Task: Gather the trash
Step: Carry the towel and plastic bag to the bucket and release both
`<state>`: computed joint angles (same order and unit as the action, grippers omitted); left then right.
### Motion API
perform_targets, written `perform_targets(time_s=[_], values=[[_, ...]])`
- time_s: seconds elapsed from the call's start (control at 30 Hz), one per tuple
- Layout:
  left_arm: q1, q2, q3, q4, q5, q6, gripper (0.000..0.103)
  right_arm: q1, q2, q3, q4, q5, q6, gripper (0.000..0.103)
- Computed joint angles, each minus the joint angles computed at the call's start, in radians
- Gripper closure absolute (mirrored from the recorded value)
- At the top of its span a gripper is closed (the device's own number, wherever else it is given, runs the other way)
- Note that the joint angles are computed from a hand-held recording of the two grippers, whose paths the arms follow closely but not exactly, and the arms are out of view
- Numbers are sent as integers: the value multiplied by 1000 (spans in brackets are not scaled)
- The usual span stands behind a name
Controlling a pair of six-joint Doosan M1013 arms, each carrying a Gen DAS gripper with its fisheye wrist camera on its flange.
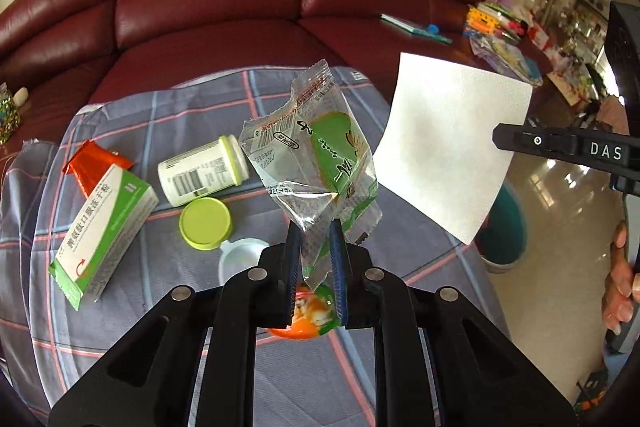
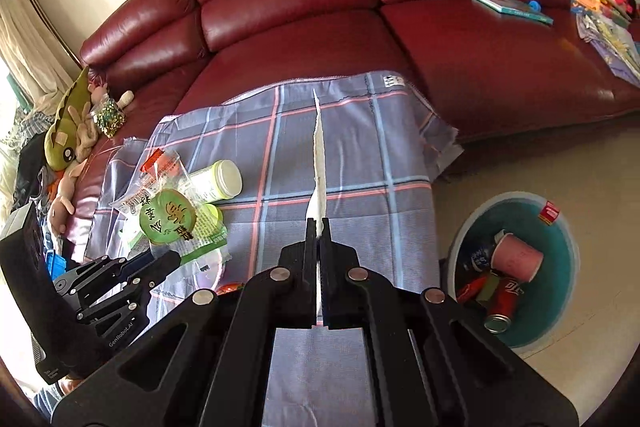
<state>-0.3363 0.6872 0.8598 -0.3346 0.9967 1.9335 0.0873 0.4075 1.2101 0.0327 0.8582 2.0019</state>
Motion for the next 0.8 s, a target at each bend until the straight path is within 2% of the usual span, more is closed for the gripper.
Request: perform_targets(time_s=[0.43, 0.8], values=[[-100, 11, -20, -42, 35, 97, 88, -92, -148, 198, -85, -58, 126, 102], [-164, 50, -63, -13, 91, 107, 88, -169, -219, 319, -82, -79, 156, 102]])
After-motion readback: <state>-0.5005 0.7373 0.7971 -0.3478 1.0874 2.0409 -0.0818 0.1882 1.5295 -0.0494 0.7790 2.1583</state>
